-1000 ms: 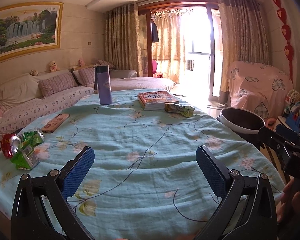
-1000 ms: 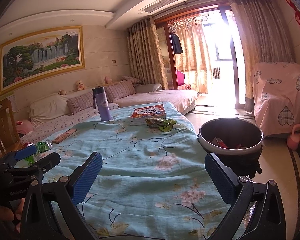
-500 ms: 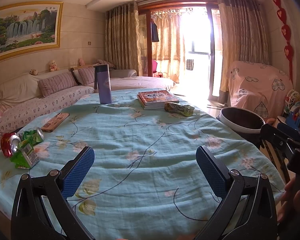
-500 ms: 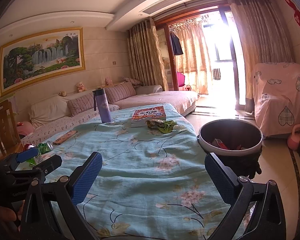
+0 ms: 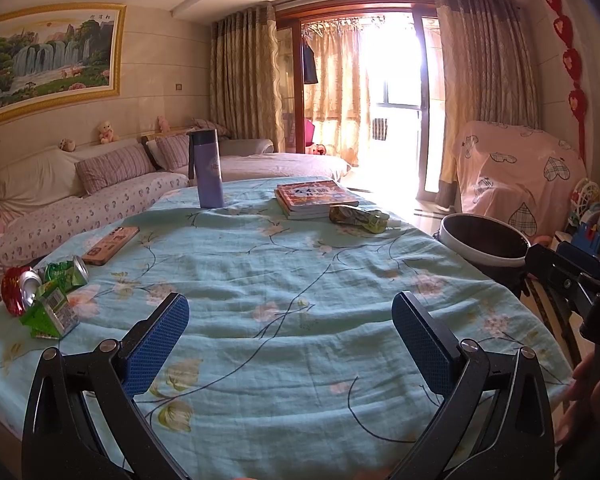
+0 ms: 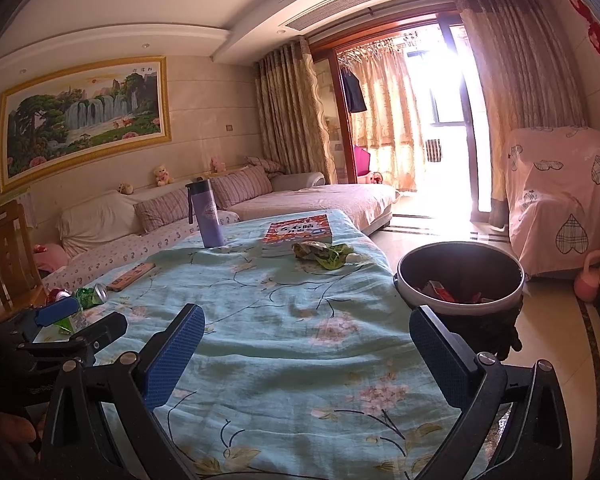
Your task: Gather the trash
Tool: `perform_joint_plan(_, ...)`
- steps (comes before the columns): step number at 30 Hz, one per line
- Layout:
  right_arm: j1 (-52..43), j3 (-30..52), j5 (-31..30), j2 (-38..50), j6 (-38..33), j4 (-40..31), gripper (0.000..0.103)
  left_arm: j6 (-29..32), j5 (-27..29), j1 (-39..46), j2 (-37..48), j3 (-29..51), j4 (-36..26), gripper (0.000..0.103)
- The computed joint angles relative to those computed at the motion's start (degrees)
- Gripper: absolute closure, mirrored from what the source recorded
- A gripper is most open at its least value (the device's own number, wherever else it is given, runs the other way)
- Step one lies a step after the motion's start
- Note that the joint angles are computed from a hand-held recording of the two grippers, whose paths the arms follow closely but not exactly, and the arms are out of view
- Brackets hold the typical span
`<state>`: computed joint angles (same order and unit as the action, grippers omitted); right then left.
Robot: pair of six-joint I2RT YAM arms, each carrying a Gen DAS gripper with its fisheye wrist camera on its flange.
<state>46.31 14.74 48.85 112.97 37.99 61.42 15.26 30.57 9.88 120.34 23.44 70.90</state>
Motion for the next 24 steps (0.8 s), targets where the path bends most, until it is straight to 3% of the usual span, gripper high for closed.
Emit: perform_joint_plan(24, -2.1, -1.0, -2.8, -1.7, -0.9, 1.6, 0.000, 0.6, -0.6, -1.1, 0.8, 1.1, -1.1, 0.000)
